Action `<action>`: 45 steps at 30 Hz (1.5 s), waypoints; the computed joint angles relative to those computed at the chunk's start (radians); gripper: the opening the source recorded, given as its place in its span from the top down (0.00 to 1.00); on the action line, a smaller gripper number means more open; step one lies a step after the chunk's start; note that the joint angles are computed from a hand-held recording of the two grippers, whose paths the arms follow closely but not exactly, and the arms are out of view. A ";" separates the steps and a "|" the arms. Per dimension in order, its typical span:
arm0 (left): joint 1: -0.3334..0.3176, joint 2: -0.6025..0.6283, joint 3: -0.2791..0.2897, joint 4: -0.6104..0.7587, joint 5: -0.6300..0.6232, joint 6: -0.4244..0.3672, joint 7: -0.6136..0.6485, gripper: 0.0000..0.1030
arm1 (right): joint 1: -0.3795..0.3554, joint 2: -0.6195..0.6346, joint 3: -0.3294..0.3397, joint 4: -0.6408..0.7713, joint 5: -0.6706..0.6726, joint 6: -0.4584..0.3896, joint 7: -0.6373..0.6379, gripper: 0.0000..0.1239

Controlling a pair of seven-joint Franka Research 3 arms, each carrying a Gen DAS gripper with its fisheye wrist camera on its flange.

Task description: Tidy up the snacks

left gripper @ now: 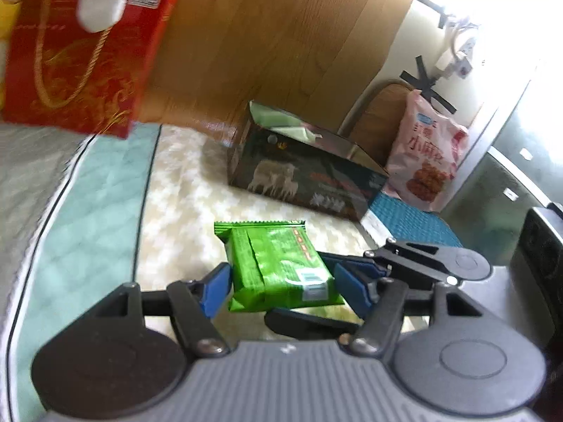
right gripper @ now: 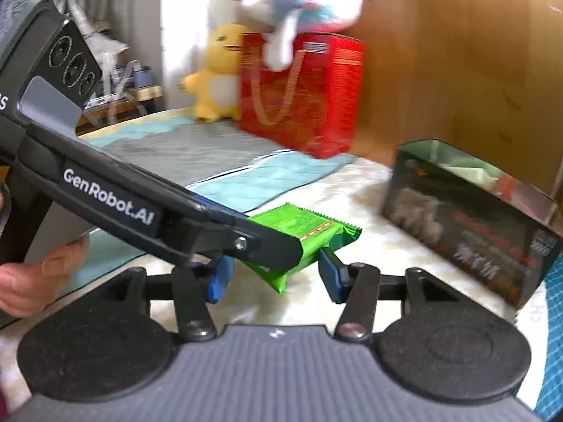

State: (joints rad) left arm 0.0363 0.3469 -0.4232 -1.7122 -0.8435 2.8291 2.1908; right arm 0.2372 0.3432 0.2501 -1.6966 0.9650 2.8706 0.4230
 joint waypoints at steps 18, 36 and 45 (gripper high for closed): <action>-0.075 -0.234 0.126 -0.275 -0.326 -0.205 0.272 0.37 | 0.087 -0.250 -0.069 -0.323 0.180 0.007 -0.181 0.57; -0.129 -0.181 0.196 -0.173 -0.338 -0.094 0.260 0.27 | 0.181 -0.175 -0.085 -0.300 -0.011 0.181 0.119 0.35; -0.086 -0.083 0.123 -0.080 -0.179 -0.135 0.175 0.27 | 0.249 -0.208 -0.221 -0.421 -0.394 0.318 0.518 0.36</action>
State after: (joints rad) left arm -0.0499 0.2640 -0.3004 -1.7922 -1.0229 2.6943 2.3663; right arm 0.4860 0.1351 0.0291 -2.1177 0.5708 3.1887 0.9413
